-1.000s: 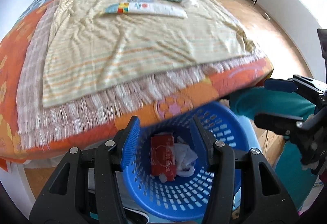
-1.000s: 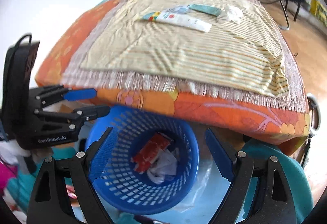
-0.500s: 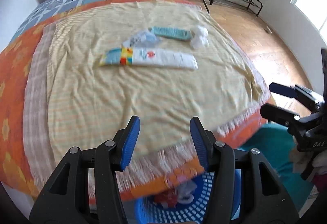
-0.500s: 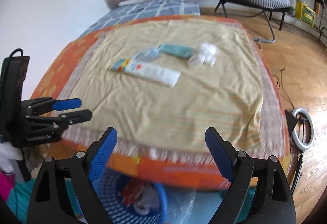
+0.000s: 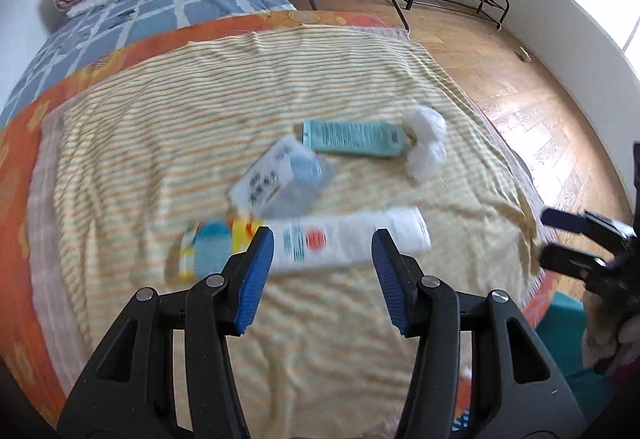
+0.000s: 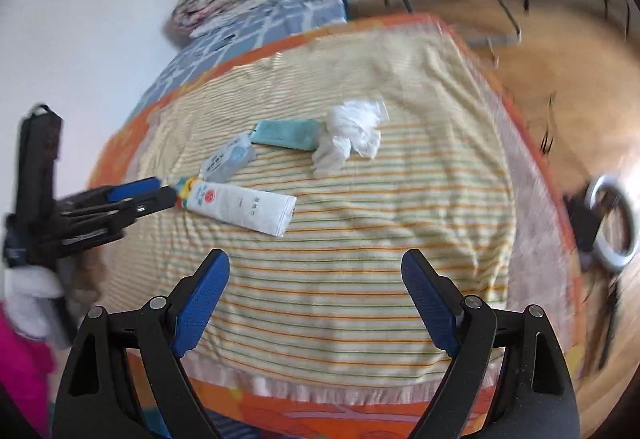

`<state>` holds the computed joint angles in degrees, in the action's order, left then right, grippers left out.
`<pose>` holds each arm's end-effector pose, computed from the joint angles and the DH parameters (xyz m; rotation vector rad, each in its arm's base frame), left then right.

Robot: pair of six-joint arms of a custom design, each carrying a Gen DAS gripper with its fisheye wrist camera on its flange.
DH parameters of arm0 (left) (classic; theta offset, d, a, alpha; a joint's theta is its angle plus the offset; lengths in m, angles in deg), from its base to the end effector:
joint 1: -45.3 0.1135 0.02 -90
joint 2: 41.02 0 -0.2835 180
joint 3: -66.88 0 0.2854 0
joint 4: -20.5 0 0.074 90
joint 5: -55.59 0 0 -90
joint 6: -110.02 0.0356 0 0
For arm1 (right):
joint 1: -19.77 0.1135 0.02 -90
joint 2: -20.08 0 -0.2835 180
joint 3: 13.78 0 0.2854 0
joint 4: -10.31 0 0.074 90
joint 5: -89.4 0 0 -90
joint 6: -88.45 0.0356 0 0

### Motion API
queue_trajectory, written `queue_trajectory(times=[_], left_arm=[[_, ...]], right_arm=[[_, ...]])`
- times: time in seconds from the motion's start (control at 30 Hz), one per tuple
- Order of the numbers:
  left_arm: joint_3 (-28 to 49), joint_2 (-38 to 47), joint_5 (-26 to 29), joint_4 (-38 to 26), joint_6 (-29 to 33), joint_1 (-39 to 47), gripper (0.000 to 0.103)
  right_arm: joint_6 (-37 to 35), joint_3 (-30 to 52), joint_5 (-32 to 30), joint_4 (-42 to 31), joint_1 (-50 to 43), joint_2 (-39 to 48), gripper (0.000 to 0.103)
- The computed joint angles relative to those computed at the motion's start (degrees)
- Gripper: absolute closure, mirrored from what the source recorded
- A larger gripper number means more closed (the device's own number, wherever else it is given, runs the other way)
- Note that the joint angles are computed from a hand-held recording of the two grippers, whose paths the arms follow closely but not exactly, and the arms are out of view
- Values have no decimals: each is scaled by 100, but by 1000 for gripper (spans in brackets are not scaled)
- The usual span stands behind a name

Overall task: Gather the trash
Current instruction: 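Move both tools back over the striped towel, then grasp the white tube with the left gripper while the right gripper grasps the white tissue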

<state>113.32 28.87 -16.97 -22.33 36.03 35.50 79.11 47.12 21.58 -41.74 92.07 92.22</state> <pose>0.2226 -0.0493 0.1673 0.6848 2.6011 -0.3812 0.0922 0.2446 0.2322 0.3126 2.6041 0.4847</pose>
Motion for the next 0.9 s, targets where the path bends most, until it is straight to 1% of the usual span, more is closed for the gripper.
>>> queue_trajectory(times=[0.1,0.23,0.3,0.4,0.5,0.57,0.67,0.77,0.8,0.83,0.9], left_arm=[[310,963,9,452,-164,-70,51],[643,1832,164,592,-236,-10,51],[712,2018,104,658,-218,-27,51],[871,2192,220,451,-35,29,51],[966,2174,476,-109,297,182,51],[910,2071,502,-418,565,198,51],[648,1802,426,-582,826,145,51],[285,1381,241,-545,837,-108,50],[152,1230,123,-458,816,-288,46],[-8,1040,-19,-352,807,-499,37],[-247,779,-261,-146,766,-820,33]], right_arm=[[-118,34,60,-186,-88,-9,15],[-495,146,149,-257,-211,73,15],[-681,104,48,-75,-337,100,15],[-868,126,-32,70,-468,256,15],[-944,152,-83,154,-550,381,15],[-949,123,-107,223,-595,389,15],[-919,59,-137,272,-656,347,15],[-933,-3,-184,352,-813,317,15],[-947,-40,-218,427,-875,302,15],[-974,-83,-272,518,-957,282,15],[-1077,-123,-414,675,-1160,328,15]])
